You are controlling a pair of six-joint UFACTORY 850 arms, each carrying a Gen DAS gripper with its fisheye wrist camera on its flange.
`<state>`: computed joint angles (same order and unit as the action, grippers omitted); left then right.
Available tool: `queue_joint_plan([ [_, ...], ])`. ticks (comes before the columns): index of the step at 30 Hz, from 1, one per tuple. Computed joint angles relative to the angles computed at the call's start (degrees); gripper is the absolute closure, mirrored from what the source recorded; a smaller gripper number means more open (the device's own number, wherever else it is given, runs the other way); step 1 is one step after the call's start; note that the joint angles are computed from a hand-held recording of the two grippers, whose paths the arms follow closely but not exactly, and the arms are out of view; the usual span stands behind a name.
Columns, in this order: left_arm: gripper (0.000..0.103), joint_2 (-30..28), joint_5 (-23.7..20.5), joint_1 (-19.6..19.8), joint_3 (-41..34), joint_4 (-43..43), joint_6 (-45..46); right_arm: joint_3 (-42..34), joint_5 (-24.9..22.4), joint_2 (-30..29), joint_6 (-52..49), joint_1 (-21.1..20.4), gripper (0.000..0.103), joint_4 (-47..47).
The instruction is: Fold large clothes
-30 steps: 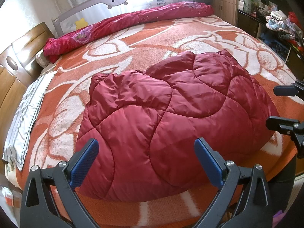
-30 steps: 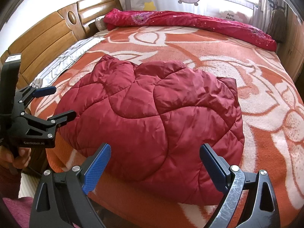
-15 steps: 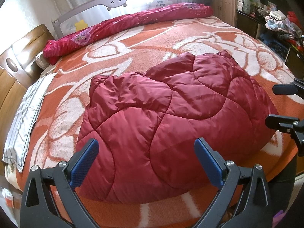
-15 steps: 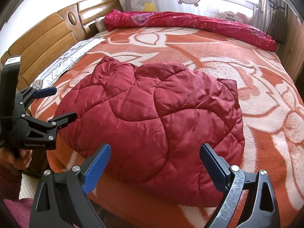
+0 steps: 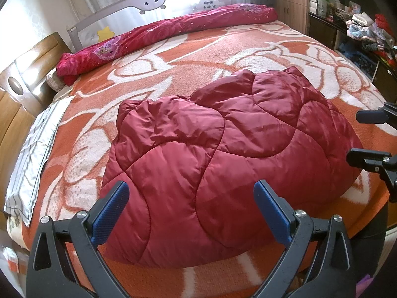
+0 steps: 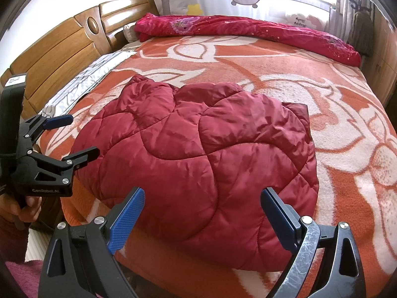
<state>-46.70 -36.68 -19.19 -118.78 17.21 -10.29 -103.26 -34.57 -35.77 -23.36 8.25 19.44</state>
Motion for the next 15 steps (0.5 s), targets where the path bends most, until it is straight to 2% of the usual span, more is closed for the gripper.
queue_joint_plan([
  [15,0.002,-1.1,-0.9,0.6,-1.9,-2.2,1.5,-0.7,-0.4,-0.7,0.2,-0.1,0.008,0.3],
])
